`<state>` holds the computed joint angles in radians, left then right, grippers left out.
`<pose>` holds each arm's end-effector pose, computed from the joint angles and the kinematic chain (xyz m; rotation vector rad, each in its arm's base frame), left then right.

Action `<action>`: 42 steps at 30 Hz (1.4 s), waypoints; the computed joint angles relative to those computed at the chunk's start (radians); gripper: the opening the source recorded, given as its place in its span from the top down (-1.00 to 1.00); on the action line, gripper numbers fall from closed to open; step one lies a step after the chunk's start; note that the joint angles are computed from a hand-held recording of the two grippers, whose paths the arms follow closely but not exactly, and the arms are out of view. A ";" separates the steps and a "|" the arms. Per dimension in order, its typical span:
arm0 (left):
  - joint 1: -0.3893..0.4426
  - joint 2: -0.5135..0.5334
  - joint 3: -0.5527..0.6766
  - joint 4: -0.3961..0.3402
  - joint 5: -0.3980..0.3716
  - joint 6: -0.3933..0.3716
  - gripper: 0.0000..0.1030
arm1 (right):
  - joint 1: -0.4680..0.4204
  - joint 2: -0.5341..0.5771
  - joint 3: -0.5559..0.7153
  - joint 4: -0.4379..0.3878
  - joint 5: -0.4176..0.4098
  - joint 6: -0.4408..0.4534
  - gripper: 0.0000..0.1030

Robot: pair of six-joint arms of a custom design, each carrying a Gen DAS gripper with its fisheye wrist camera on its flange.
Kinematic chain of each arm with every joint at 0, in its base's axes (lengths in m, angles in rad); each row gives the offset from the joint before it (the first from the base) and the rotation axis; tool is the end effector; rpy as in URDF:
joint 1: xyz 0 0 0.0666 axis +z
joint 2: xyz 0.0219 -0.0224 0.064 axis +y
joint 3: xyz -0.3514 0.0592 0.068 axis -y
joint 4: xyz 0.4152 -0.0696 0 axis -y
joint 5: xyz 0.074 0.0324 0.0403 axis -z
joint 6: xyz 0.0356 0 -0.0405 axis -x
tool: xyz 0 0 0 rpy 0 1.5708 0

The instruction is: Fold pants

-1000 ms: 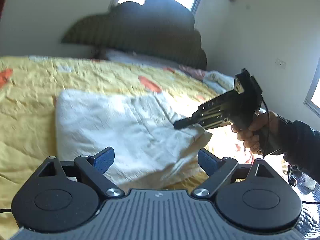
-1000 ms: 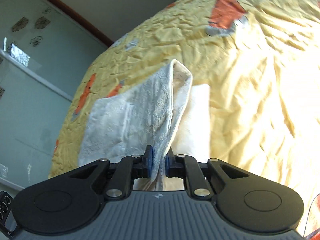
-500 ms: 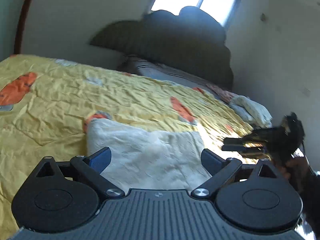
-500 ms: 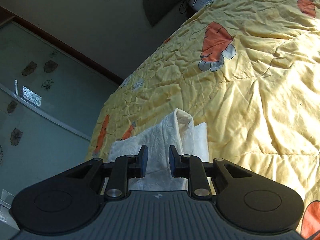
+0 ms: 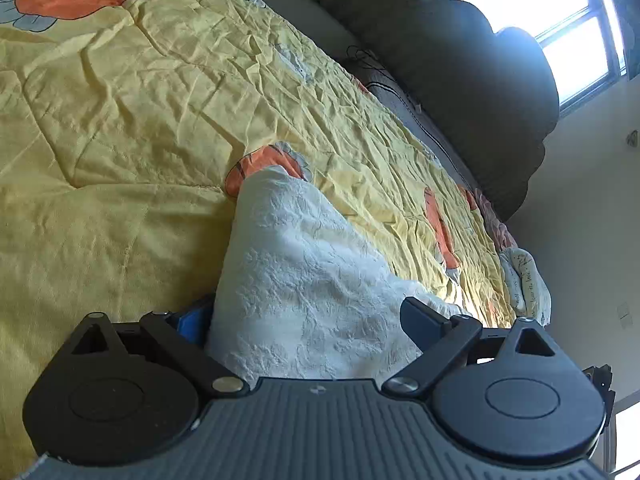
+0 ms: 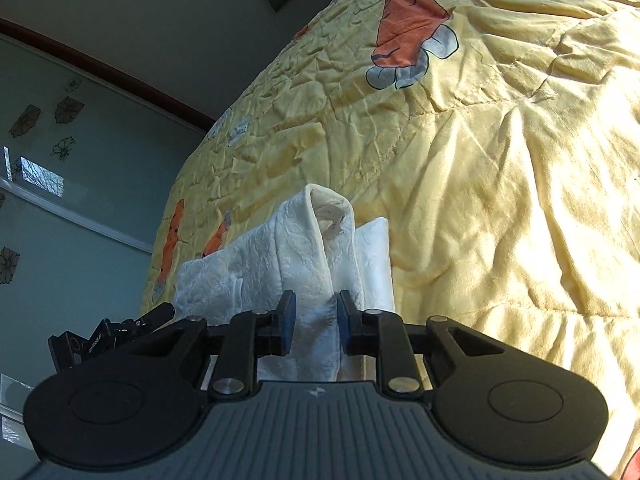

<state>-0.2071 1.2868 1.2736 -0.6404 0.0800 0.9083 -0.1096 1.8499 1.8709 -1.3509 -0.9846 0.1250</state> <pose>0.4795 -0.1041 0.4148 -0.7517 2.1887 -0.6831 0.6208 -0.0389 0.3674 -0.1815 2.4981 1.2959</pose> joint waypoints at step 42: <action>0.042 0.062 0.043 0.035 0.010 0.060 -0.29 | 0.019 0.105 0.073 0.024 -0.136 -0.100 -0.62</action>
